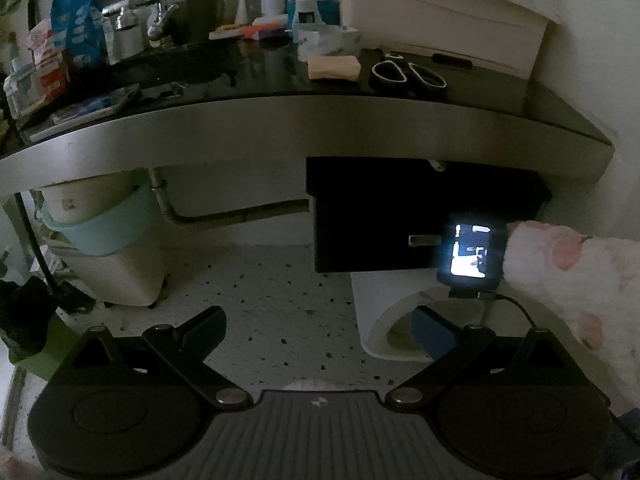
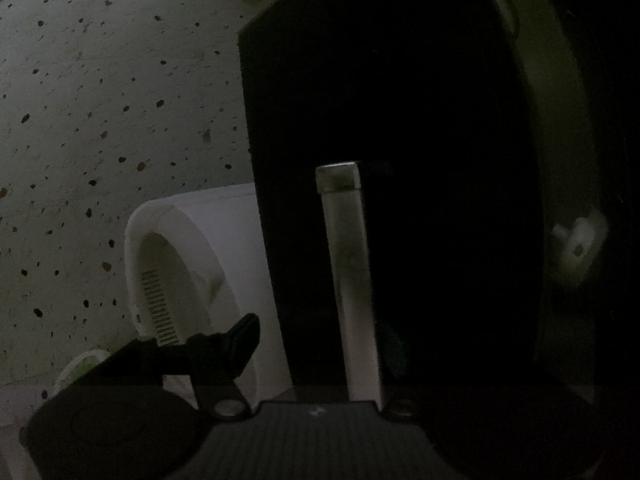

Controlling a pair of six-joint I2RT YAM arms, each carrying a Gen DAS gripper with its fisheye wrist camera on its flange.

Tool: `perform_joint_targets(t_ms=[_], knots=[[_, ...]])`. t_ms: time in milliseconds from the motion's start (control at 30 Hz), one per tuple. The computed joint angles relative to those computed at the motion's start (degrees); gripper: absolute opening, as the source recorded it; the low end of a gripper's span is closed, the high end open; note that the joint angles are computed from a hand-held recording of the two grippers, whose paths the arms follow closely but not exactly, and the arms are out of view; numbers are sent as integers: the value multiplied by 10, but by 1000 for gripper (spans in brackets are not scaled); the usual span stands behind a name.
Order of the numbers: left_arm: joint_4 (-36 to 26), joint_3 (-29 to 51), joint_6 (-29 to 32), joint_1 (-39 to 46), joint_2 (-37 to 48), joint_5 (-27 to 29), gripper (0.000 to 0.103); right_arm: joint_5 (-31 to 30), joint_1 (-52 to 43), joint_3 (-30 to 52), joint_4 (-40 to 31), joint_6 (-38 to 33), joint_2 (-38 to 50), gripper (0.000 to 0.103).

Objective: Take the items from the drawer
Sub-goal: 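Close the right gripper on the silver bar handle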

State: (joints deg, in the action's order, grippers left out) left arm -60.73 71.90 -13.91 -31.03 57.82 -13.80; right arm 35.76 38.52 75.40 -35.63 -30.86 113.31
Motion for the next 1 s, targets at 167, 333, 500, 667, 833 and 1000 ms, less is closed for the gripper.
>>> perform_joint_targets(t_ms=[167, 333, 500, 667, 833, 1000], knots=[[-2, 2, -2, -13, 2, -7, 100, 11, 5, -5, 2, -6, 0, 66], [-7, 3, 1, -22, 0, -17, 100, 16, 9, -8, 4, -10, -1, 66], [-7, 2, 2, -17, 3, -11, 100, 14, 10, 3, -11, -8, 4, 67], [-5, 2, 4, -15, 5, -9, 100, 11, 12, -3, -11, -14, -3, 67], [-4, 1, 4, -9, 5, 0, 100, 5, 18, -25, -3, -14, -20, 67], [-3, -1, 6, -16, -1, -1, 100, 2, 26, -35, -7, 0, -31, 67]])
